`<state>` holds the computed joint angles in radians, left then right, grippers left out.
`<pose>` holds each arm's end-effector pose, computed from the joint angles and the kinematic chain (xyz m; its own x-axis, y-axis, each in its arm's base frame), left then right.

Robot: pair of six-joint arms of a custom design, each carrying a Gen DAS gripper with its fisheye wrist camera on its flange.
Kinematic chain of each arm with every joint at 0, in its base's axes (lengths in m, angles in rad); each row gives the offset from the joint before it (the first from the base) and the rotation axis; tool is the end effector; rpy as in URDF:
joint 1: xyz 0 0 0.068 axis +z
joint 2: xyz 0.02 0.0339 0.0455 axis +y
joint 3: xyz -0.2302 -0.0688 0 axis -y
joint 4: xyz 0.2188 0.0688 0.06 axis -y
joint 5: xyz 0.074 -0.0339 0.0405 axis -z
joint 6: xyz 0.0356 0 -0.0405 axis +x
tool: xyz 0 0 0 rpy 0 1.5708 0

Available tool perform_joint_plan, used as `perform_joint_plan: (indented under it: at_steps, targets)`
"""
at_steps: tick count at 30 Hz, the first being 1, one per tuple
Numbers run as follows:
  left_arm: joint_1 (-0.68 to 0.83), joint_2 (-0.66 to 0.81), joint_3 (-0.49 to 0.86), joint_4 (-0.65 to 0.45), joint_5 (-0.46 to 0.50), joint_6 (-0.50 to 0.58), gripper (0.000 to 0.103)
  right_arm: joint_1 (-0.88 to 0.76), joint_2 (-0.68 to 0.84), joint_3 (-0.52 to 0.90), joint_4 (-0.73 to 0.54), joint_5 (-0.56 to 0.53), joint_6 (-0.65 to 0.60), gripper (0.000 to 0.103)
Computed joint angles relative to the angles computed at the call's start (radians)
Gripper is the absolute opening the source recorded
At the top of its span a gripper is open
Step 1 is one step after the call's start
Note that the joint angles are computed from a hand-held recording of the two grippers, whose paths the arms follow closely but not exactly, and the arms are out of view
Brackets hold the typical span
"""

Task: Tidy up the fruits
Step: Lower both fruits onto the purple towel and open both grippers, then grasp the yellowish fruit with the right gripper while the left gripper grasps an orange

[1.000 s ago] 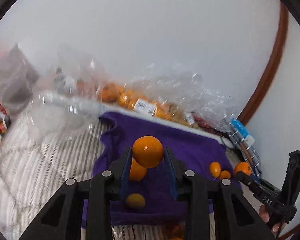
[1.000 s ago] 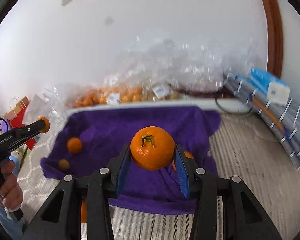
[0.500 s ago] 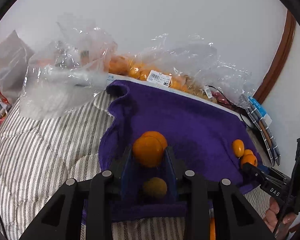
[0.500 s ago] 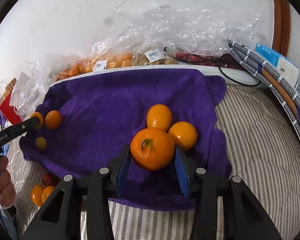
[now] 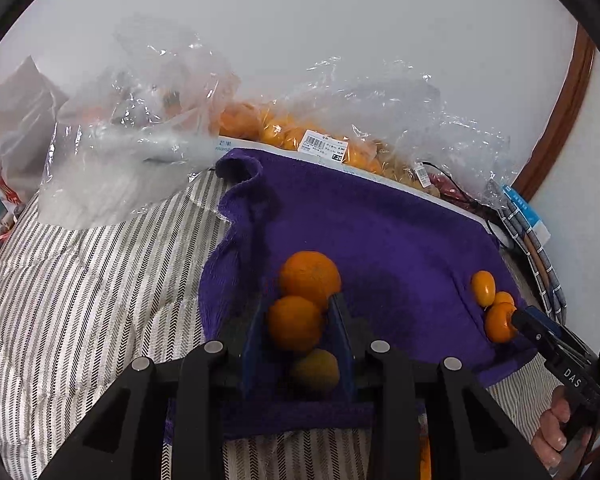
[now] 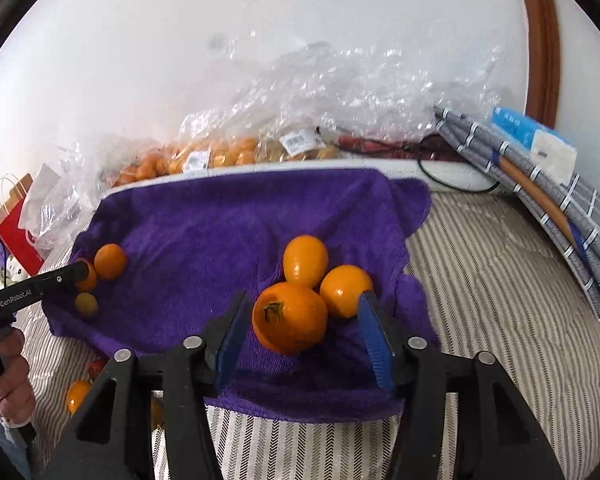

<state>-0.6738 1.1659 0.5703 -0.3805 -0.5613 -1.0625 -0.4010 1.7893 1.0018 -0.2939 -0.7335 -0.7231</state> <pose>0.1700 -0.1115 0.1657 -0.5729 -0.4889 -0.6578 -0.4218 0.8640 -0.2748 0.2984 -0.1006 0.1369 -0.6094 -0.2755 -0.7435 -0.5376 0.8328 0.1320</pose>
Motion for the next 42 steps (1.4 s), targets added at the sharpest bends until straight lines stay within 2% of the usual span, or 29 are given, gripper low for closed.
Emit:
perform_joint_plan:
  at_steps: [3,5,8,11,13,19,22,25,29,40,42]
  targets:
    - [0.003,-0.019,-0.004,-0.003,0.006,-0.002,0.036,-0.003,-0.036,-0.053,0.064,0.003,0.003,0.057]
    - [-0.008,-0.036,-0.004,-0.020,-0.017,-0.012,0.042,-0.006,-0.057,-0.080,0.087,-0.007,-0.004,0.057]
    - [-0.022,-0.087,-0.015,-0.043,-0.060,-0.023,0.044,-0.012,-0.094,-0.106,0.092,-0.017,-0.006,0.057]
    - [-0.017,-0.138,-0.028,-0.062,-0.071,-0.033,0.045,-0.030,-0.145,-0.115,0.021,-0.012,-0.019,0.057]
    - [-0.014,-0.187,-0.044,-0.062,-0.069,-0.035,0.045,-0.054,-0.184,-0.131,-0.060,-0.038,-0.082,0.057]
    - [-0.026,-0.287,-0.067,-0.089,-0.087,-0.044,0.046,-0.098,-0.280,-0.236,-0.229,-0.048,-0.302,0.045]
    - [-0.031,-0.314,-0.068,-0.108,-0.104,-0.049,0.047,-0.092,-0.295,-0.283,-0.256,-0.021,-0.352,0.042]
    - [-0.011,-0.338,-0.078,-0.107,-0.080,-0.043,0.047,-0.079,-0.308,-0.328,-0.243,0.008,-0.368,0.039]
    - [0.008,-0.371,-0.095,-0.100,-0.049,-0.036,0.047,-0.049,-0.315,-0.357,-0.228,0.035,-0.352,0.039]
    - [0.004,-0.381,-0.098,-0.098,-0.051,-0.032,0.048,0.097,-0.357,-0.441,-0.043,0.133,-0.191,0.038]
    - [0.002,-0.374,-0.097,-0.095,-0.053,-0.030,0.048,0.107,-0.340,-0.433,-0.041,0.134,-0.179,0.029]
